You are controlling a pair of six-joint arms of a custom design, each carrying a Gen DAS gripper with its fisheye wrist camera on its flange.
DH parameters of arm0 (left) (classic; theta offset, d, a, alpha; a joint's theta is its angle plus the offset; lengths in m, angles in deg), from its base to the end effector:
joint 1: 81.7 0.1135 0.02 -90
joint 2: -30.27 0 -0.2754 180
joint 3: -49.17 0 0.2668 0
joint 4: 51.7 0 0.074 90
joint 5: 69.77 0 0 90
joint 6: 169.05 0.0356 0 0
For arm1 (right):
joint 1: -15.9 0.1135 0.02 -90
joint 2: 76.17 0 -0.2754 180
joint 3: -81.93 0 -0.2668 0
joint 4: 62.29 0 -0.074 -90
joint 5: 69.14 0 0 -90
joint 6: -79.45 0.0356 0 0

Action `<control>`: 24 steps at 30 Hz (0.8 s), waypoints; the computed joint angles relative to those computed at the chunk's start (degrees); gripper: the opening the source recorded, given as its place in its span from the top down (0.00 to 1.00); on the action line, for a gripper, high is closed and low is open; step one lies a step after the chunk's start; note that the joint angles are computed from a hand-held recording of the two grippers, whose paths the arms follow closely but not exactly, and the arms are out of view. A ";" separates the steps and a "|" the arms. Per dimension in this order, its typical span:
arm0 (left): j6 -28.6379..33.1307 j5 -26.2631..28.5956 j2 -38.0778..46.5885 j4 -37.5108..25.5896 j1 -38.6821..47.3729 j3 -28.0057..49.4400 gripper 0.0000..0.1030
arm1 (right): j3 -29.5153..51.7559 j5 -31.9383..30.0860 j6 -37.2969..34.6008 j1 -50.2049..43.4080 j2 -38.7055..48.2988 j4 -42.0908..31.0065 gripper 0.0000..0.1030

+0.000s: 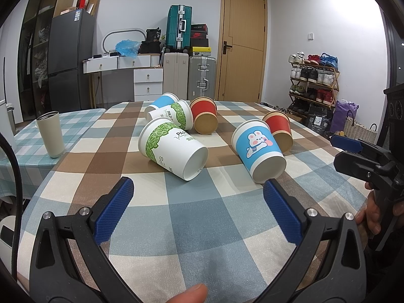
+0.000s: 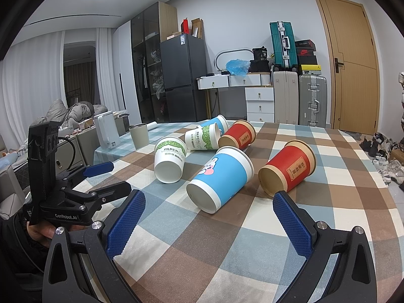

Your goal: Flip cup upright

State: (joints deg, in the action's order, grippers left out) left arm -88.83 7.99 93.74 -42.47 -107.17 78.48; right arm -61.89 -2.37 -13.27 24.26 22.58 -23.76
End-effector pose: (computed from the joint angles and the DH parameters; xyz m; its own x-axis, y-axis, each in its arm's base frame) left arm 0.1986 -0.0863 0.1642 -0.4169 0.0147 -0.9088 0.1785 0.9817 -0.0660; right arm 0.2772 0.0549 0.1054 -0.3793 -0.0998 -0.9199 -0.5086 0.8530 0.1172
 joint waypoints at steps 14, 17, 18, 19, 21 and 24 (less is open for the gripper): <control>-0.49 -1.10 0.03 -1.96 -2.35 1.46 0.01 | 0.70 -0.35 0.63 -0.76 0.06 -1.00 0.00; -1.57 -2.20 0.32 -4.67 -4.08 3.18 0.01 | 0.97 -0.22 0.64 -1.29 -0.59 -2.41 0.00; -1.77 -2.79 0.94 -5.47 -4.60 3.94 0.01 | 1.23 0.41 0.72 -1.25 -0.40 -2.52 0.00; -1.84 -3.05 1.34 -6.02 -4.86 4.41 0.01 | 1.23 0.52 0.70 -1.61 -0.49 -2.64 0.00; -2.19 -3.02 3.34 -6.14 -5.46 5.90 0.01 | 1.08 0.26 0.65 -3.07 -1.71 -3.94 0.00; -3.06 -3.27 5.97 -8.45 -6.42 8.82 0.01 | 1.71 0.41 1.21 -4.49 -1.82 -5.26 0.00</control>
State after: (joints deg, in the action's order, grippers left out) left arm -91.89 4.72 99.71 -50.92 -113.59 87.30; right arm -60.18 -1.96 -12.06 19.77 20.75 -29.02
